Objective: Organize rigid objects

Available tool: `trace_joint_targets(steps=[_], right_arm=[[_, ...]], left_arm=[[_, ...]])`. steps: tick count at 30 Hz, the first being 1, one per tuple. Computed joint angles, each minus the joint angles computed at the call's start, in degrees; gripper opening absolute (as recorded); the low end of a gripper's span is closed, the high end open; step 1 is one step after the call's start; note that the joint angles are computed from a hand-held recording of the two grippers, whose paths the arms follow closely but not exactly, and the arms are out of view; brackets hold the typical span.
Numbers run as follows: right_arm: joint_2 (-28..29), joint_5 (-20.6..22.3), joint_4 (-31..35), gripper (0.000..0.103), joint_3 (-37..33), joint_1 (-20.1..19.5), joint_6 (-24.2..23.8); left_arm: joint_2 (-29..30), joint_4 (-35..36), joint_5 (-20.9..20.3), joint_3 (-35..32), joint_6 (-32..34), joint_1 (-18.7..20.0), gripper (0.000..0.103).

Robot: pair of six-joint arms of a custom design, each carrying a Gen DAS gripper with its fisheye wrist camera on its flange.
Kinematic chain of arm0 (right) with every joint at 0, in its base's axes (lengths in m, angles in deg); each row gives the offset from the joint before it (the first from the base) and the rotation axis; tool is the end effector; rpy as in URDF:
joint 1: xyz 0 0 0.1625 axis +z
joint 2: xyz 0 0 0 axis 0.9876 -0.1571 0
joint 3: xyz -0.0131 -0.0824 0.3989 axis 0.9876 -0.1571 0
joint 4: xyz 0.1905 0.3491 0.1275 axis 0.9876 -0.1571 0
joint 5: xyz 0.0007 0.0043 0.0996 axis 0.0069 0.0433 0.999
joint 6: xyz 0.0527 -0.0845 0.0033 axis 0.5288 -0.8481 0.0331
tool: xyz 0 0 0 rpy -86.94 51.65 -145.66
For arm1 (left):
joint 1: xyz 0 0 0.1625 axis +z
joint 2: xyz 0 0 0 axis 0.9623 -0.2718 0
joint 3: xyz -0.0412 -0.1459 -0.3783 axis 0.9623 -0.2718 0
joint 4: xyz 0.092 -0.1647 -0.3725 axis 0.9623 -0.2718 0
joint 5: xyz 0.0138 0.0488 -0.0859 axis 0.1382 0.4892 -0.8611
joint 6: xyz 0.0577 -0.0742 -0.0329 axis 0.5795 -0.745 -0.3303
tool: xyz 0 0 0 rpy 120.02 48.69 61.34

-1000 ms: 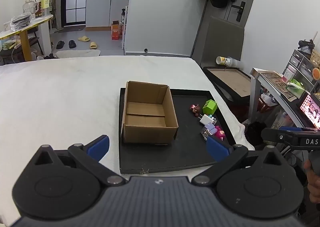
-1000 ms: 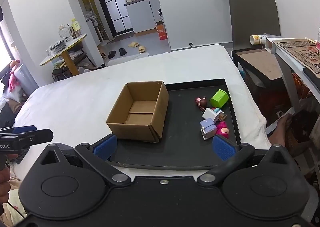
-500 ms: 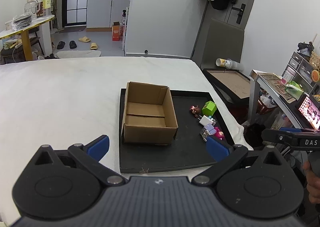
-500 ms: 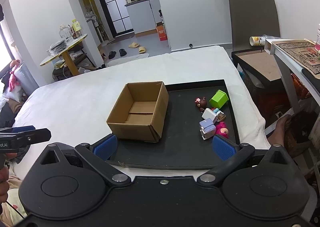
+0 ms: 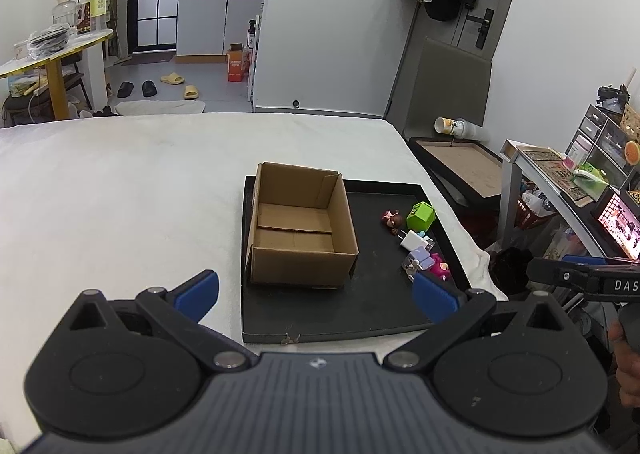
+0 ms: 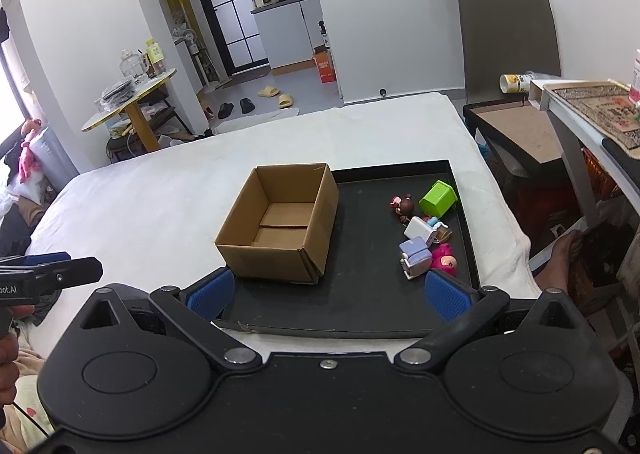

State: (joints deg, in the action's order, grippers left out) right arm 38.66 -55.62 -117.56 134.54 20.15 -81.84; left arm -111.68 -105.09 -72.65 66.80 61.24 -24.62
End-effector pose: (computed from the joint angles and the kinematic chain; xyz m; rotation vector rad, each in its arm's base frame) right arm 0.2678 -0.8025 0.3223 0.7993 -2.5581 0.8304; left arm -0.3305 -0.7244 0.2762 0.1620 2.2550 -1.0996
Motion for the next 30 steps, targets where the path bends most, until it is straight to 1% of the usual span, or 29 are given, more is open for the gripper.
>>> trace_joint_targets(steps=[6, 10, 22, 30], right_arm=[[-0.34, 0.28, -0.32, 0.103, 0.65, 0.0, -0.29], [-0.6, 1.76, 1.16, 0.103, 0.48, -0.22, 0.72], [-0.65, 1.18, 0.39, 0.103, 0.79, 0.07, 0.09], [-1.02, 0.52, -1.14, 0.103, 2.18, 0.35, -0.38]], left_arm=[[-0.33, -0.12, 0.41, 0.42, -0.25, -0.18, 0.103], [-0.6, -0.01, 0.8, 0.76, -0.77, -0.19, 0.103], [-0.57, 0.18, 0.96, 0.78, -1.09, -0.19, 0.103], [-0.63, -0.6, 0.67, 1.08, -0.97, 0.04, 0.103]])
